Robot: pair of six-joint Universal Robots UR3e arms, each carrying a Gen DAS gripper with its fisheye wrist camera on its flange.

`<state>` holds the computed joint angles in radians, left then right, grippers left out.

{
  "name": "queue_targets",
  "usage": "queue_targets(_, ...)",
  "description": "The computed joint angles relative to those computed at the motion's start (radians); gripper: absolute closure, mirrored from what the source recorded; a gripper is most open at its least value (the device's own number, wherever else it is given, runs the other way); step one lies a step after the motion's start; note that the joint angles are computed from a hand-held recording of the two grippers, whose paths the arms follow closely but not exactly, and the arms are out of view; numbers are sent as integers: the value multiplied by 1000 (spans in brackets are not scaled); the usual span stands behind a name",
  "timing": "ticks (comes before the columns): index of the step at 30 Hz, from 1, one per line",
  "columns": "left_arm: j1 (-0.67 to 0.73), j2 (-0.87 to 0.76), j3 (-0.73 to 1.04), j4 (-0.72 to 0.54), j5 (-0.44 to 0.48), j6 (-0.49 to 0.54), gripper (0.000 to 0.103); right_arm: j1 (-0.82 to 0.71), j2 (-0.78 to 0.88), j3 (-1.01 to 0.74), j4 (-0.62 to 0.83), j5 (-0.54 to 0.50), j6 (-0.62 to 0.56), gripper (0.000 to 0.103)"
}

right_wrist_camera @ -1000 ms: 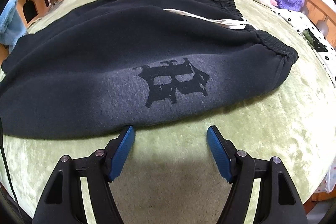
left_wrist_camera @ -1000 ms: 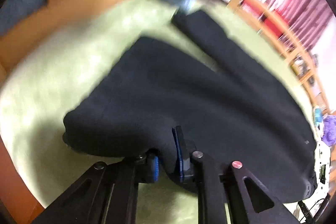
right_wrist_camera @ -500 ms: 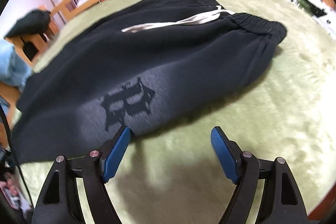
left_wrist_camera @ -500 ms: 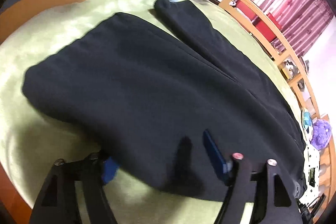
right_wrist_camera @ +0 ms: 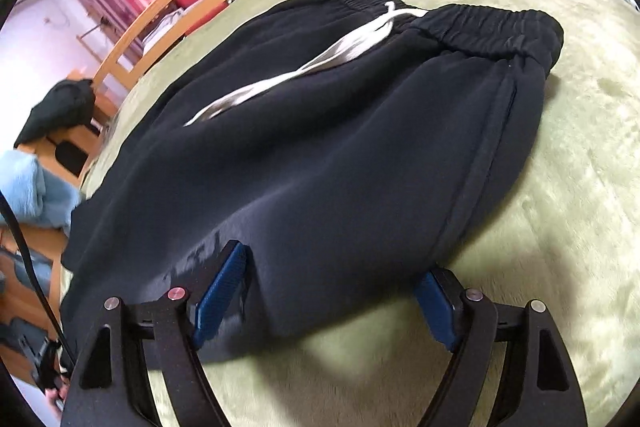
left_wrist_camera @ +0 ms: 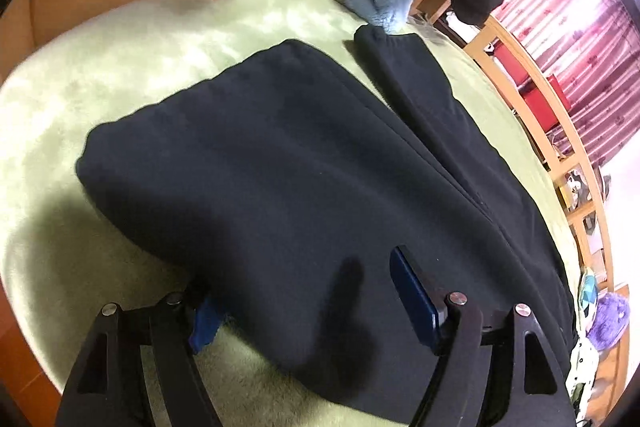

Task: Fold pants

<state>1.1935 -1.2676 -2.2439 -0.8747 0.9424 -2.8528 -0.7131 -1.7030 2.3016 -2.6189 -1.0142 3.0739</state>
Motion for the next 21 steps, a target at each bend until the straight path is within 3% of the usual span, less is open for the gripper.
queue_targets(3,-49,-40,-12,120,37,-36,29,56,80,-22,-126,-44,58,16)
queue_targets(5,-47,-54,-22,159,28,-55,30,84,119,-22,-216,-80,92,25)
queue_targets(7,-56,-69,-17,198,51,-79,51,94,142,-17,-281,-107,118,42)
queue_targets(9,-36,-71,-10,190,46,-68,81,67,140,-12,-270,-67,98,69)
queue_targets(11,8,-66,11,123,13,-38,92,47,133,-17,-235,-38,97,76)
queue_targets(13,84,-41,48,-36,-72,29,92,43,102,-20,-197,-34,102,79)
queue_targets(16,143,15,100,-209,-122,109,93,28,9,-12,-109,-29,79,83)
queue_targets(21,154,81,201,-350,-149,177,93,-70,-210,-10,157,37,-15,87)
